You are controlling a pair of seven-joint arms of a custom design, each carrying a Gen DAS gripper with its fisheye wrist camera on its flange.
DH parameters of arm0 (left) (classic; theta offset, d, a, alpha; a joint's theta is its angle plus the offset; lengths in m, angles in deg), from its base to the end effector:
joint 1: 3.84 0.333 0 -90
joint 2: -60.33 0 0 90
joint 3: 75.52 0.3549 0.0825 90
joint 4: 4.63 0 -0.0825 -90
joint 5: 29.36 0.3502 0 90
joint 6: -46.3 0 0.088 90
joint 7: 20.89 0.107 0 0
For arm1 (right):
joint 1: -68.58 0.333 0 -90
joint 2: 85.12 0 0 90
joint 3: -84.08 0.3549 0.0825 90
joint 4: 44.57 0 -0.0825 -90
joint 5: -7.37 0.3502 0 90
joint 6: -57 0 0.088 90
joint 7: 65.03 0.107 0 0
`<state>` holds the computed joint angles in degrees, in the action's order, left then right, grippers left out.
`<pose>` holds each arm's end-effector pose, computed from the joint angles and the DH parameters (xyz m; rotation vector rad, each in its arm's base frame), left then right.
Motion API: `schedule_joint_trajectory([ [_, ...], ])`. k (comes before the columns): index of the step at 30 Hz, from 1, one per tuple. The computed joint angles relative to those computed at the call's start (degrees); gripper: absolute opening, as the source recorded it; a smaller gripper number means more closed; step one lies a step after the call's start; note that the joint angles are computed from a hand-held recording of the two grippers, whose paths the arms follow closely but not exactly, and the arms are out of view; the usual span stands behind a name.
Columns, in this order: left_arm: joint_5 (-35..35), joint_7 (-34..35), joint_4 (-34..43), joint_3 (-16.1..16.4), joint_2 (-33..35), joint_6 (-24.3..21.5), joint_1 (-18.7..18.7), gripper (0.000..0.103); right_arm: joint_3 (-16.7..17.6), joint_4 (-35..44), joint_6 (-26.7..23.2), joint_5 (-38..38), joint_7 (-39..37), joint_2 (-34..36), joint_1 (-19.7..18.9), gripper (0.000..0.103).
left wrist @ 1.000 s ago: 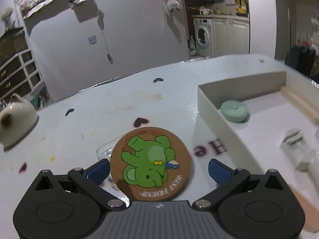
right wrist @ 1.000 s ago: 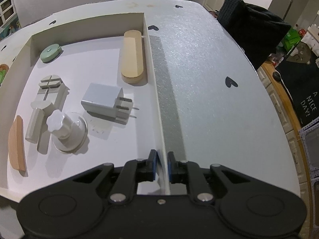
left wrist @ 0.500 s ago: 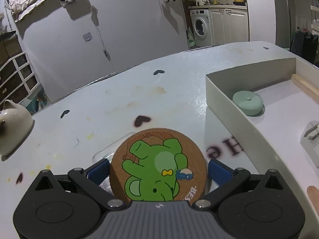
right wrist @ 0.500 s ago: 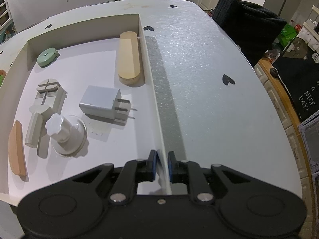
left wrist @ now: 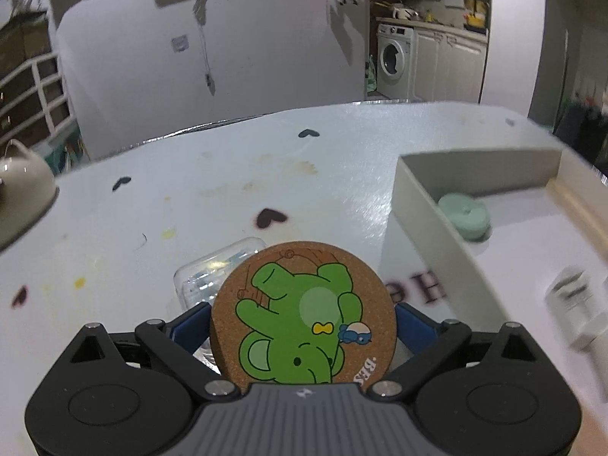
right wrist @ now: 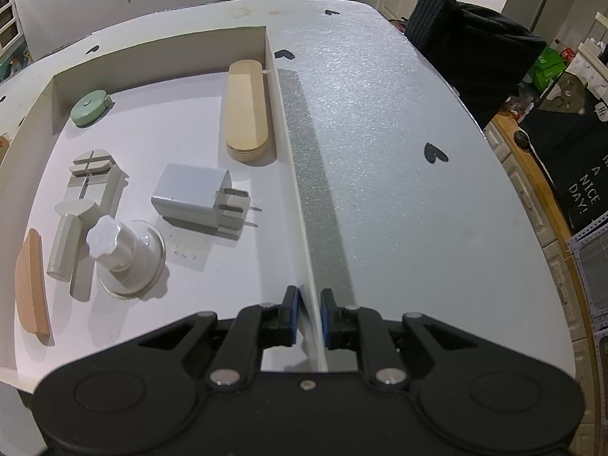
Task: Organize rigid objects
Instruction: 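Carry the cork coaster with the left tool into the tray and release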
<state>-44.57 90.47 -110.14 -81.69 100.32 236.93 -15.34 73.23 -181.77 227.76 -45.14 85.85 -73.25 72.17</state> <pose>0.6720 -0.1693 0.2949 -1.4550 2.0722 -0.8164 0.5054 -0.0070 0.3241 -1.7092 2.3065 -0.6251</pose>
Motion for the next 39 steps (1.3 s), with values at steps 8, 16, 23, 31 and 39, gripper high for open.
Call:
schedule_joint_trajectory([
  [8, 3.2, 2.1, 1.1, -15.1, -1.9, -3.9, 10.9, 0.099, 0.0, -0.1, 0.3, 0.3, -0.4, 0.0, -0.1, 0.013],
  [16, 3.9, 9.3, 9.3, -25.1, 1.6, -11.0, 13.7, 0.099, -0.2, 0.0, 0.3, -0.2, 0.1, 0.1, 0.1, 0.013],
  [23, 1.3, 12.9, 19.5, -23.0, 5.8, -19.6, 7.4, 0.099, 0.0, -0.1, 0.6, 0.7, 0.2, 0.1, -0.2, 0.013],
  [31, -0.9, 13.5, 32.1, -16.3, 11.7, -29.8, -1.1, 0.099, 0.2, -0.1, 0.5, 3.1, -2.0, 0.2, -0.3, 0.013],
  [39, 1.0, 8.4, 46.2, -9.2, 19.9, -39.2, -8.0, 0.099, 0.1, -0.4, 0.9, 5.2, -3.4, 0.3, -0.4, 0.013],
])
